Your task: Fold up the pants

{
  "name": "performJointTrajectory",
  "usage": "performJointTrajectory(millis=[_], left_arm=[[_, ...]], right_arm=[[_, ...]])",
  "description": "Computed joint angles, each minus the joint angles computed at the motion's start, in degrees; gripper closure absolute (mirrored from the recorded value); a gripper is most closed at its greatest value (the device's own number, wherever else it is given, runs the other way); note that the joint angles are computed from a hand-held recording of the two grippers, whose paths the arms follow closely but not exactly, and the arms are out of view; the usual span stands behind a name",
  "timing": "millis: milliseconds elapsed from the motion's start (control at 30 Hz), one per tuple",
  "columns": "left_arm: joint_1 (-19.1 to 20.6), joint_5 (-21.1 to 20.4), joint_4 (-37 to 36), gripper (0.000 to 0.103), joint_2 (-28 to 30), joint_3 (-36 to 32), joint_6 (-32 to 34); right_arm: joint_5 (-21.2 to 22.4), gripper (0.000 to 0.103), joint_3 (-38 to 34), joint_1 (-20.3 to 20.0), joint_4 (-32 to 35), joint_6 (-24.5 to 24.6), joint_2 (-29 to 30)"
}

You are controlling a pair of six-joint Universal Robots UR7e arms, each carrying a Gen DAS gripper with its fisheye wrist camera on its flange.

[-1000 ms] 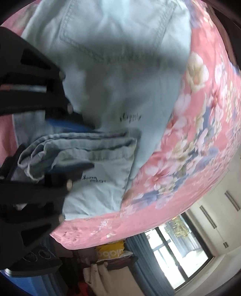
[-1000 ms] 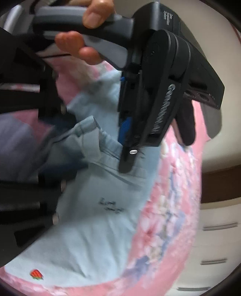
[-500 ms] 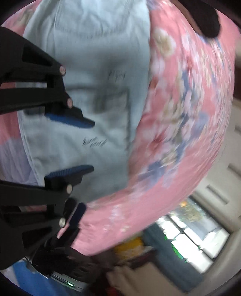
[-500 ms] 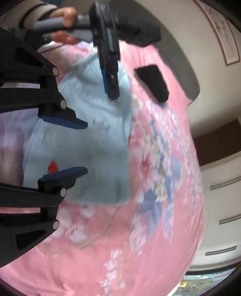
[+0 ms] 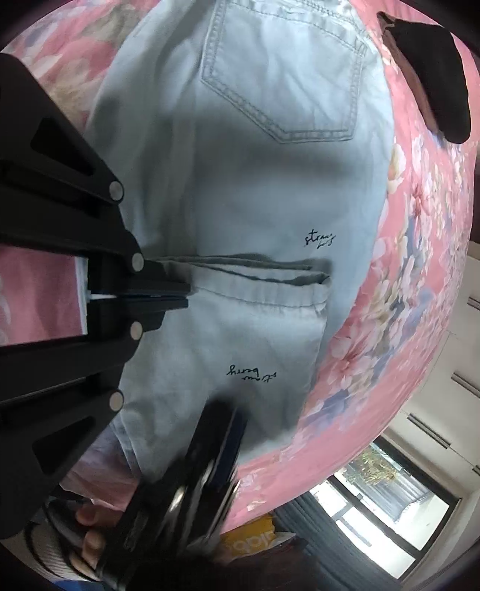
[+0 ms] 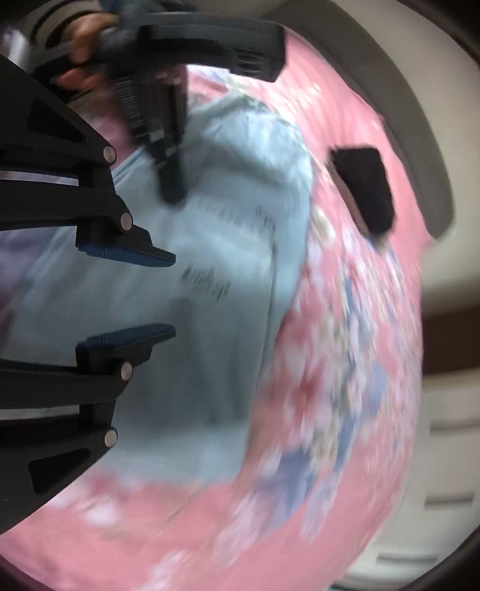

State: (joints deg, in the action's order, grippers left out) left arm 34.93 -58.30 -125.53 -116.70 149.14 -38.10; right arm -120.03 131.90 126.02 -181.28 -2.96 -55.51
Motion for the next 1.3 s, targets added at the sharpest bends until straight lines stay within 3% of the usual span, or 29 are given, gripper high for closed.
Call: performJointTrajectory(millis=[133,167,267,300,333,400,600,700,767,933,1067,1200,1300], left_arm=[[0.46,-1.52,-0.4,0.101,0.12,-0.31,-0.82],[0.73,-1.7,-0.21,0.101,0.13,-0.53,-0.82],[0.64,-2.64,1.82,0.097,-2.19,-1.04,-2.26],[0.69,-2.75,2.81,0.087,-3.47,-1.24,-2.84],[0.08,-2.31,4.55,0.067,-4.94,-1.33,-4.04],[-1.81,0.15,9.95,0.045,-10.16,-1.55,-7.56],[-8.65,7.08,26.15,0.043,-19.34,-3.36,-18.01],[-11.02,9.73,32.45,0.028,-21.96,-4.16,-23.35],[-11.73,11.01,35.12,0.025,-23.34,-4.39,-25.5],[-11.18,12.36,42.58,0.025,-24.32,-5.84,-29.75],[-10.42,12.64,45.5,0.025,-27.46,-6.45,-31.37],[-7.83,12.66,45.17,0.025,-29.83,-6.7,-31.88],[-3.22,11.55,38.41,0.025,-30.38,-6.01,-27.69]], right_arm=[[0.36,0.076,-6.62,0.52,5.53,-0.14,5.82],[-1.25,0.076,-8.53,0.87,5.89,0.33,7.85],[-0.59,0.076,-10.44,0.52,5.9,4.12,9.13],[0.2,0.076,-10.25,0.41,4.88,4.24,8.82],[0.81,0.076,-9.17,0.76,2.76,4.17,8.1],[1.45,0.076,-7.36,1.61,0.04,3.7,6.78],[3.08,0.076,-0.51,4.52,-1.98,4.06,2.1],[0.27,0.076,1.59,7.28,-1.7,3.79,2.19],[0.45,0.076,2.23,7.22,-1.58,3.94,3.35],[-3.31,0.076,1.24,8.36,-0.33,4.71,6.08],[-0.96,0.076,1.47,8.04,-0.52,6.03,3.81],[-0.46,0.076,1.57,8.07,-2.01,7.18,3.63],[0.36,0.076,1.29,7.82,-2.93,7.78,4.24]])
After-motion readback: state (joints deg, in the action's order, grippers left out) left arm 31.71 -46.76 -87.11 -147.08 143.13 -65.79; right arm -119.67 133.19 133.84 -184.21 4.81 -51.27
